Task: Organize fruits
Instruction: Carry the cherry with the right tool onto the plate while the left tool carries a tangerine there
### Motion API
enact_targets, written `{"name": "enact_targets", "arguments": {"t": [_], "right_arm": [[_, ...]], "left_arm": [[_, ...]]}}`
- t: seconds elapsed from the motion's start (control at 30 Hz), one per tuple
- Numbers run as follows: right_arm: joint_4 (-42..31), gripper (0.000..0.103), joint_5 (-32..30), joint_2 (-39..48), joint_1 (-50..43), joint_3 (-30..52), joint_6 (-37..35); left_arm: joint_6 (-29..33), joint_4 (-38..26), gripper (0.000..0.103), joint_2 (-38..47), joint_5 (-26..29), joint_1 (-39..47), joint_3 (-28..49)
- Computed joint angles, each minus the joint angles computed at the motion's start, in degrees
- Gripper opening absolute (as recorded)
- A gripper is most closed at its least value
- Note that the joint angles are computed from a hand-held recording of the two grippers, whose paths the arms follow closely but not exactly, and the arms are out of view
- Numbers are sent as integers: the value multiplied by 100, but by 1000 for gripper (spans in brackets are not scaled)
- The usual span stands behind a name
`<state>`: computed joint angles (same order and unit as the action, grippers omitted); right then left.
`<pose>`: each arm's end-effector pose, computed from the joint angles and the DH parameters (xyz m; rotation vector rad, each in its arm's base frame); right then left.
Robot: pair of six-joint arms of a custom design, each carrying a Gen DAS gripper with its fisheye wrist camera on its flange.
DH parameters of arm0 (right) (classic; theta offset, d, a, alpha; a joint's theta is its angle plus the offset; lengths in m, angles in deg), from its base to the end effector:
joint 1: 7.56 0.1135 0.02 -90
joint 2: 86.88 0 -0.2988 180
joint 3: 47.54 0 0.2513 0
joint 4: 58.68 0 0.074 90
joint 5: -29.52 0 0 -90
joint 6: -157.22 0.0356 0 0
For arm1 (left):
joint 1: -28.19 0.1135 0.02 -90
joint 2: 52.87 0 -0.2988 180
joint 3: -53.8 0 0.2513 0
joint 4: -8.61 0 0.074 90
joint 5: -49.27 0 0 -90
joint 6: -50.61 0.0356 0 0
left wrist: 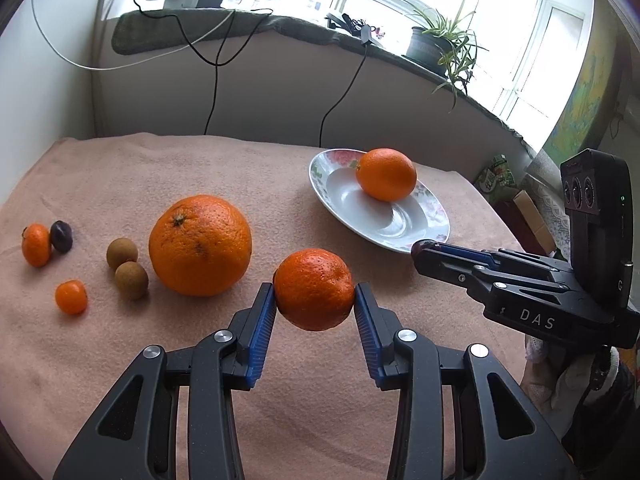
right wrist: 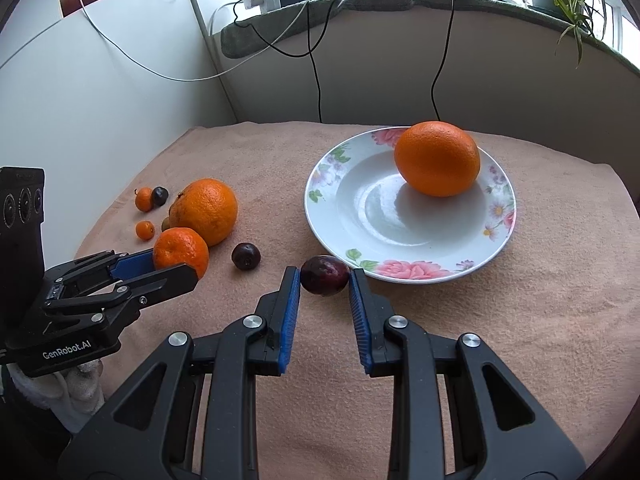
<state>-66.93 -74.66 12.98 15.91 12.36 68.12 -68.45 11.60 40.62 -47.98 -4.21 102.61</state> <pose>0.3048 0.1419 0.1656 -0.5898 2.3651 0.4922 0.2544 -0.1562 0.1623 0.0017 2.3257 -0.4062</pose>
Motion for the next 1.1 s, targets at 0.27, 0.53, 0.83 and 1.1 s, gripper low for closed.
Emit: {"name": "enact_targets", "arguments": {"t": [0.27,0.53,0.83,1.1], "right_arm": [[-28,26,9,-24,-203,40,-23],[-46,26,-28,17,-388,94,-77],[-84,27,-41,126,-538,188,-130],[-117,26,-18,235,-579,289,-172]], "left_arm": [[117,-69,39,237,57,-81,380],[188,-154,39,540,146,-140,780],[299,-249,39,844,232,-151,1199],[365,-333,39,1101,331,-164,1468]]}}
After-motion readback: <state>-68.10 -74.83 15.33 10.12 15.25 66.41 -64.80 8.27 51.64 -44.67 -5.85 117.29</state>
